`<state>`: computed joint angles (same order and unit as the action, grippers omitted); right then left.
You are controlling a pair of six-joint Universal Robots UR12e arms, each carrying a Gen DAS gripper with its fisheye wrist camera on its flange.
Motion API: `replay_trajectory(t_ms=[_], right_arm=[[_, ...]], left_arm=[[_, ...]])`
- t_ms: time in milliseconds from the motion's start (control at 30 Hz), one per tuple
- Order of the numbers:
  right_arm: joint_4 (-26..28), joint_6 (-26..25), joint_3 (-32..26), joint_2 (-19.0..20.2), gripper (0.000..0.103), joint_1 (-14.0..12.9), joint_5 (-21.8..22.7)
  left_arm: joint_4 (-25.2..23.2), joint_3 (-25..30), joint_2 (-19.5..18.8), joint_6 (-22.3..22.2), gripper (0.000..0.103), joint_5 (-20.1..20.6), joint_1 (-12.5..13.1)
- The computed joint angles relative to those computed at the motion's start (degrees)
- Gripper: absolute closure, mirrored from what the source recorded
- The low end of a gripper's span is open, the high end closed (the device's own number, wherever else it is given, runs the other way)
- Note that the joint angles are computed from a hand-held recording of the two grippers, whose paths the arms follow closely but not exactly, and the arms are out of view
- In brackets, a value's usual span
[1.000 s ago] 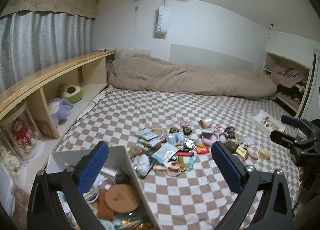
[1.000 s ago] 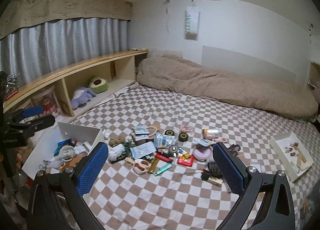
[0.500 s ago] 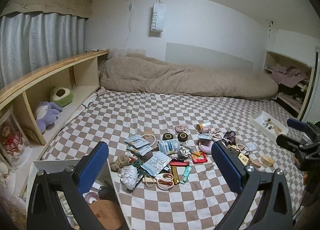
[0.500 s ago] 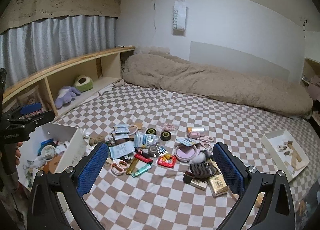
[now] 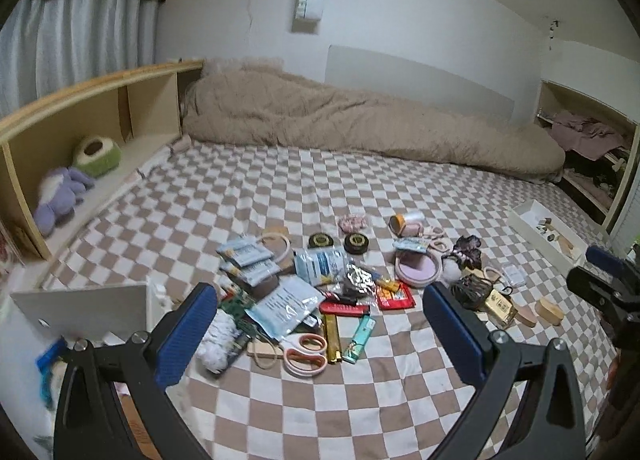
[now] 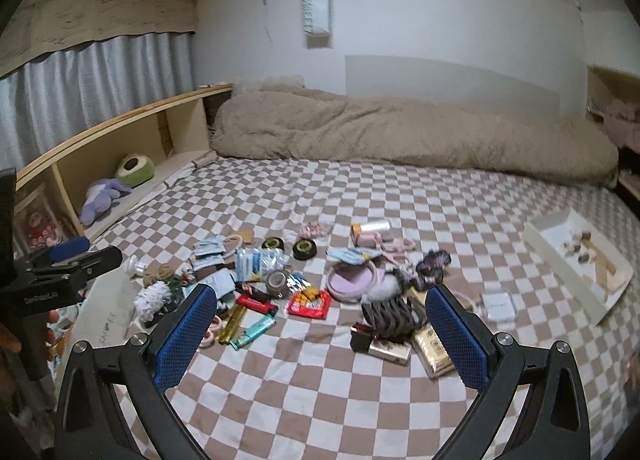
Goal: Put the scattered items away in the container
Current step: 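Move both tools back from the box toward the items on the bed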
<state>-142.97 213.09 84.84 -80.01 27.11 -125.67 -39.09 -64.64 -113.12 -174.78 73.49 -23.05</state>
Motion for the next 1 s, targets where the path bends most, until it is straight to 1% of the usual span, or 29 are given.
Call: replay_trajectory(t_ms=[100,167,267,333,467,600,700,800,900,967,1000], right_arm=[[0.98,2.22,1.33,-0.37,0.0,-0.61,0.75],[1.68,2.59,1.95,-0.47,0.0,-0.96,1.09],[3.45,2.84,2.52,-0.57,0.0,-1.39,1.85],[3.64,2.87,3.18,-0.74,0.0,-1.6,2.47],[4.89,3.78,4.12,-0.94,0.0,-2.15,3.84],[5.34,4.7,5.02,-1.12,0.0,-2.58,5.16],[5.47,6.38,5.92,-1.36,0.0,-2.87,6.21],[6.99,8.46,6.64,-1.71,0.0,-3.44,7.96],[8.7,9.98,7.14,-1.93,0.0,-4.09,9.8],[9.86,10.37,7.2,-1.85,0.0,-4.24,9.89],[10.95,10.66,7.1,-1.69,0.0,-4.18,9.13]], left_arm=[[0.83,-0.54,-0.81,-0.22,0.0,1.82,-0.66],[0.87,-0.83,-1.35,-0.52,0.0,3.04,-1.03],[-0.39,-0.94,-2.17,-1.24,0.0,4.36,-1.39],[-1.81,-0.92,-2.61,-1.23,0.0,5.21,-1.61],[-3.93,-1.14,-3.3,-0.07,0.0,7.24,-2.16],[-5.85,-1.55,-3.71,0.57,0.0,7.95,-2.49],[-7.74,-2.07,-3.81,1.13,0.0,8.53,-2.83],[-8.74,-2.48,-4.02,3.19,0.0,10.34,-3.36],[-9.91,-2.62,-4.33,3.98,0.0,11.68,-3.65],[-11.17,-2.64,-4.47,4.42,0.0,11.87,-3.72],[-11.69,-2.62,-4.57,4.68,0.0,11.99,-3.79]])
